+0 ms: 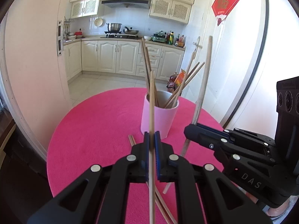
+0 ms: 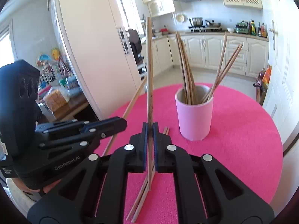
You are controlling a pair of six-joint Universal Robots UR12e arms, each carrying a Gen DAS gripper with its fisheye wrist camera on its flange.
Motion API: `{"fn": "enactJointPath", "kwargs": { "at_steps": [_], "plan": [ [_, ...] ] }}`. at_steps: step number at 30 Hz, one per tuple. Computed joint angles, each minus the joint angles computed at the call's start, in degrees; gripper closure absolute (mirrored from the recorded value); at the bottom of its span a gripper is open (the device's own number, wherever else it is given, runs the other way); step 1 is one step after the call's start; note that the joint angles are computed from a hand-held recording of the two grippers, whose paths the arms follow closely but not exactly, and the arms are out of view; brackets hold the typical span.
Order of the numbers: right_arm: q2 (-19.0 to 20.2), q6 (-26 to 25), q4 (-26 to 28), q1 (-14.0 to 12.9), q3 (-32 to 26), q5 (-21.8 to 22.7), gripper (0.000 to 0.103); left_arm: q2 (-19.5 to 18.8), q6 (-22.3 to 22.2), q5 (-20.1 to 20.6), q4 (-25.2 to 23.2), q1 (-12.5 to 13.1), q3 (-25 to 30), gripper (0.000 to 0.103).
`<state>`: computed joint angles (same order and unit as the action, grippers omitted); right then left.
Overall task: Organize utensils
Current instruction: 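Lift the left gripper's chopstick upright toward the cup while the right gripper lifts its own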
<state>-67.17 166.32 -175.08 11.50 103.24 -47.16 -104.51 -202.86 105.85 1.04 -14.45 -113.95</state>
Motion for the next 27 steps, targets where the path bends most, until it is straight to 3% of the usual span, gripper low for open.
{"fn": "enactJointPath", "kwargs": {
  "at_steps": [8, 18, 23, 27],
  "plan": [
    [0.30, 4.60, -7.35, -0.89, -0.27, 0.74, 0.097, -0.96, 3.93, 0.96, 6.05, -0.30, 1.05, 0.097],
    [1.44, 10.76, -15.26, -2.28, -2.35, 0.85, 0.097, -3.55, 7.52, -0.62, 12.82, 0.09, 4.47, 0.097],
    [2.55, 12.90, -18.18, -2.31, -4.10, -0.54, 0.097, -5.10, 7.22, -2.28, 16.82, 0.78, 5.73, 0.097],
    [3.81, 14.58, -21.77, -1.83, -5.33, -2.68, 0.097, -7.24, 5.70, -2.80, 23.53, 1.52, 6.82, 0.097]
  ]
}}
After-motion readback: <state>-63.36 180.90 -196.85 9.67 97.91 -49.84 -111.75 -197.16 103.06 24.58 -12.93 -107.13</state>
